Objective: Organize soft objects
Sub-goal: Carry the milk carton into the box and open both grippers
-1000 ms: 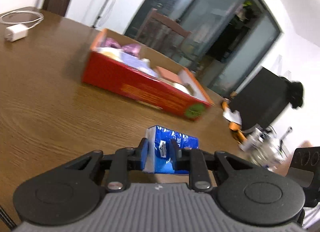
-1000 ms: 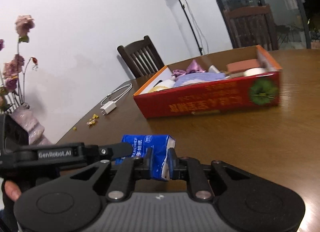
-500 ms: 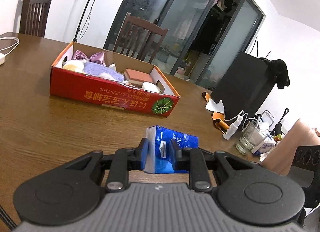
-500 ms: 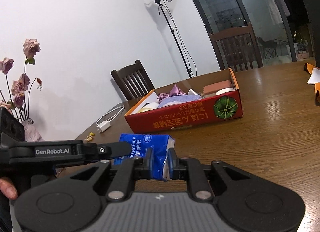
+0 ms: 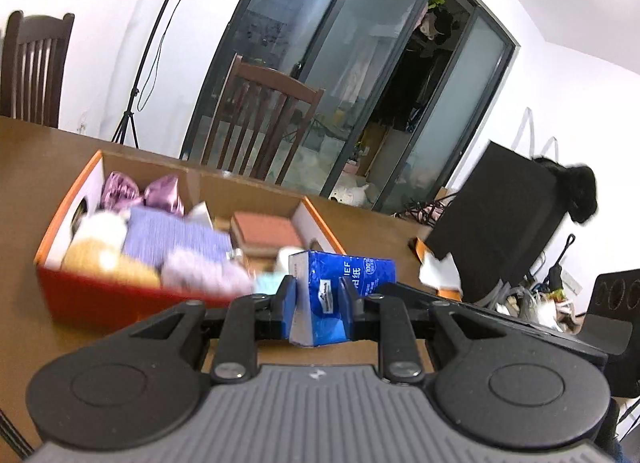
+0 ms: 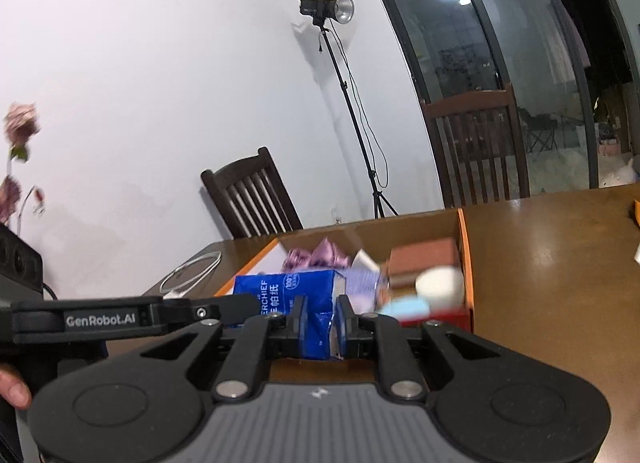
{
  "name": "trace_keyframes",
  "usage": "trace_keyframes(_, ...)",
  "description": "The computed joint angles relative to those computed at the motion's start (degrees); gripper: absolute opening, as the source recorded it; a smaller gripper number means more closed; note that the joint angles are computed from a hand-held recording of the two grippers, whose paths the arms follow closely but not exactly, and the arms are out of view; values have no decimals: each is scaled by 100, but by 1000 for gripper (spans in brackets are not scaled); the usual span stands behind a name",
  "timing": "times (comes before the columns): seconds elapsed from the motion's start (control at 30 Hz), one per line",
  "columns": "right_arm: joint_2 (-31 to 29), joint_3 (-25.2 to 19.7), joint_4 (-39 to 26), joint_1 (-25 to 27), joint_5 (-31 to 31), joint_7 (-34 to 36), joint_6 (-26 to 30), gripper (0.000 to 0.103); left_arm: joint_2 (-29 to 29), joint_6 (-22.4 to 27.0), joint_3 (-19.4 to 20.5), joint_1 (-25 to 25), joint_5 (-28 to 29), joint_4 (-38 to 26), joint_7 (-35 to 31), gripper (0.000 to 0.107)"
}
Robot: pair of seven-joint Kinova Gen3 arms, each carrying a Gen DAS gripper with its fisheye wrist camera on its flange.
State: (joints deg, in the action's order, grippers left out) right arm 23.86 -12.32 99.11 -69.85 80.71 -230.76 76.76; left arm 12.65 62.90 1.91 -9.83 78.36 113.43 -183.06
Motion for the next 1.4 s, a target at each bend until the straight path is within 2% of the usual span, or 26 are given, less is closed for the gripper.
trace_keyframes(0.1, -211, -118, 312, 785, 381, -423, -699, 14, 479, -524, 473, 84, -219, -796, 699, 23)
trace_keyframes(0.17, -237, -157, 331, 1312, 559, -494, -1165, 14, 795, -771, 474, 337, -446, -1327, 1165, 24)
trace_keyframes(0.27, -118, -192, 68, 2071, 563, -49, -1864, 14, 1264, -970, -135, 1107, -663, -2124, 1864, 24)
trace_keyframes(0.4, 223, -353, -610, 3019, 9, 882, -2691, 14, 1937, -802, -1197, 2049, -948, -3185, 2796, 24)
trace_keyframes(0.47, 492, -789, -997, 3545, -264, 1348, -2727, 14, 2227, -717, -1650, 2416, -1197, -3667, 3262, 24)
trace_keyframes(0.5, 632, -1054, -1152, 3804, -343, 1581, -2714, 14, 2379, -704, -1731, 2515, -1414, -3916, 3495, 24)
trace_keyframes(0.53, 804, -1320, -1362, 4028, -430, 1814, -2619, 14, 2464, -697, -1706, 2523, -1587, -4066, 3683, 26)
trace_keyframes(0.67, 1309, -2240, -2075, 4641, -906, 2746, -2129, 15, 2575, -808, -1181, 2359, -2375, -4446, 4061, 27)
trace_keyframes(0.73, 1364, -2207, -2370, 4583, -1271, 3201, -1906, 14, 2630, -842, -1047, 2356, -2573, -4563, 4226, 28)
trace_keyframes(0.83, 1248, -1642, -2440, 4355, -1841, 3345, -2100, 14, 2686, -776, -1052, 2427, -2791, -4722, 4533, 32)
trace_keyframes(0.87, 1183, -1425, -2392, 4207, -1902, 3317, -2161, 12, 2659, -783, -941, 2389, -2959, -4742, 4611, 36)
trace_keyframes(0.9, 1129, -1173, -2389, 3996, -1976, 3376, -2129, 9, 2610, -883, -794, 2328, -3116, -4696, 4707, 47)
trace_keyframes(0.97, 1033, -810, -2341, 3681, -2019, 3439, -2064, 9, 2485, -1109, -376, 2081, -3385, -4527, 4744, 50)
trace_keyframes(1.03, 831, -511, -2179, 3395, -2047, 3422, -2093, 20, 2327, -1198, 2, 1745, -3365, -4301, 4478, 52)
trace_keyframes(1.07, 753, -341, -2171, 3195, -2040, 3465, -1984, 26, 2202, -1194, 32, 1670, -3242, -4160, 4291, 52)
trace_keyframes(1.1, 700, -255, -2186, 3046, -2010, 3524, -1829, 27, 2067, -1172, -45, 1643, -3060, -4013, 4066, 52)
trace_keyframes(1.13, 633, -264, -2203, 2960, -1976, 3593, -1638, 27, 1916, -1169, -171, 1657, -2864, -3850, 3833, 52)
trace_keyframes(1.27, 329, -288, -2203, 2582, -1808, 3639, -1051, 30, 1218, -1233, -217, 1334, -2332, -3168, 2901, 58)
trace_keyframes(1.33, 205, -433, -2195, 2419, -1648, 3729, -634, 37, 829, -1415, 81, 911, -2187, -2706, 2435, 63)
trace_keyframes(1.4, 89, -508, -2136, 2143, -1487, 3853, -216, 48, 460, -1389, 152, 554, -2062, -2304, 1969, 65)
